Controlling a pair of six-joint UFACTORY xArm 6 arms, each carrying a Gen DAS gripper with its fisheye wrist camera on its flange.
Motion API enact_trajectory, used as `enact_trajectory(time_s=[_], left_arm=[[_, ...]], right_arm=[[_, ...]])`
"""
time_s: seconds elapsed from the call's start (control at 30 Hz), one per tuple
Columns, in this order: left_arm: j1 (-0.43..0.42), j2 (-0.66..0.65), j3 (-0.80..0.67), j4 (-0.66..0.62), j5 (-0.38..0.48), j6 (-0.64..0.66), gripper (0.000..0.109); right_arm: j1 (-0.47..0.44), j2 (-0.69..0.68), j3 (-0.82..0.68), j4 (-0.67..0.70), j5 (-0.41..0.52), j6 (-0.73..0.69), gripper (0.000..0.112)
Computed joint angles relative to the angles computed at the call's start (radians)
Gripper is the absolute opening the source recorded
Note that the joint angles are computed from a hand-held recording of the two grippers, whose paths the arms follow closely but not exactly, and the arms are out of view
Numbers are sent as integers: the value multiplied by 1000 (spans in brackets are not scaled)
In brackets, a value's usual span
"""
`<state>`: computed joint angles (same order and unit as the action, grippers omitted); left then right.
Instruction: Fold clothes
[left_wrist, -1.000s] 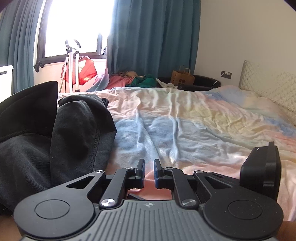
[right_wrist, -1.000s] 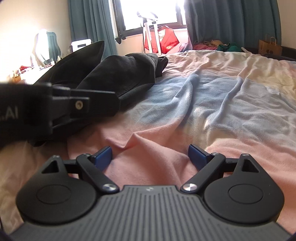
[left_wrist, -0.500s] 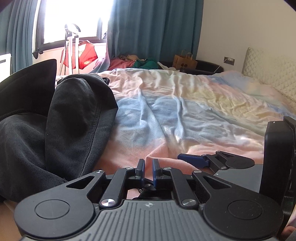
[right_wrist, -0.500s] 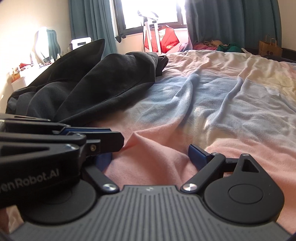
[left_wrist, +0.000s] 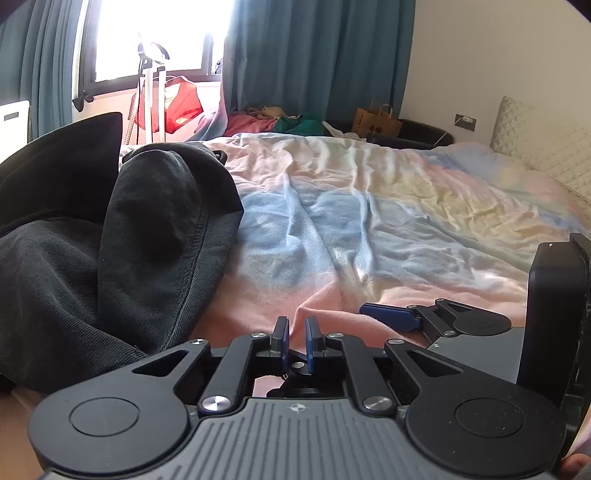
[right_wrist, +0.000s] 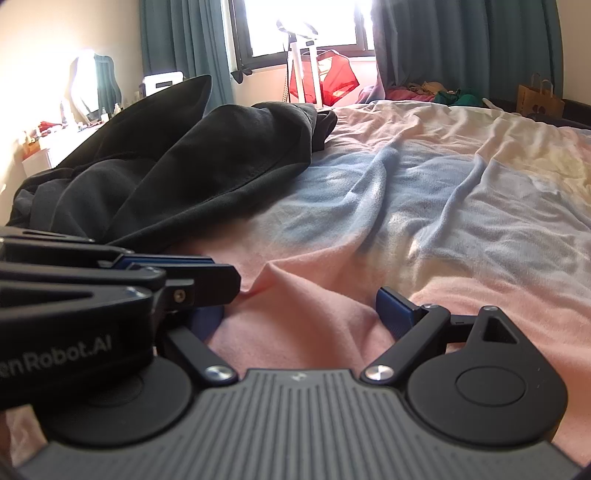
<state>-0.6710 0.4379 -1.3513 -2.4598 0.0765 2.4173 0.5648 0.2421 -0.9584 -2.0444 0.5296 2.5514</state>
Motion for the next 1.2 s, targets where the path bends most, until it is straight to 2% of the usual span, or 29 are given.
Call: enact_trajectory(time_s=[0.4, 0.7, 1.2], left_arm=[[4, 1, 10, 47, 23, -58, 10], [9, 8, 17, 142, 50, -168, 9], [10, 13, 5, 89, 32, -120, 12]], right_arm=[[3, 6, -6, 14, 4, -15, 91], [1, 5, -5, 9, 2, -9, 91], [3, 4, -3, 13, 4, -15, 91]])
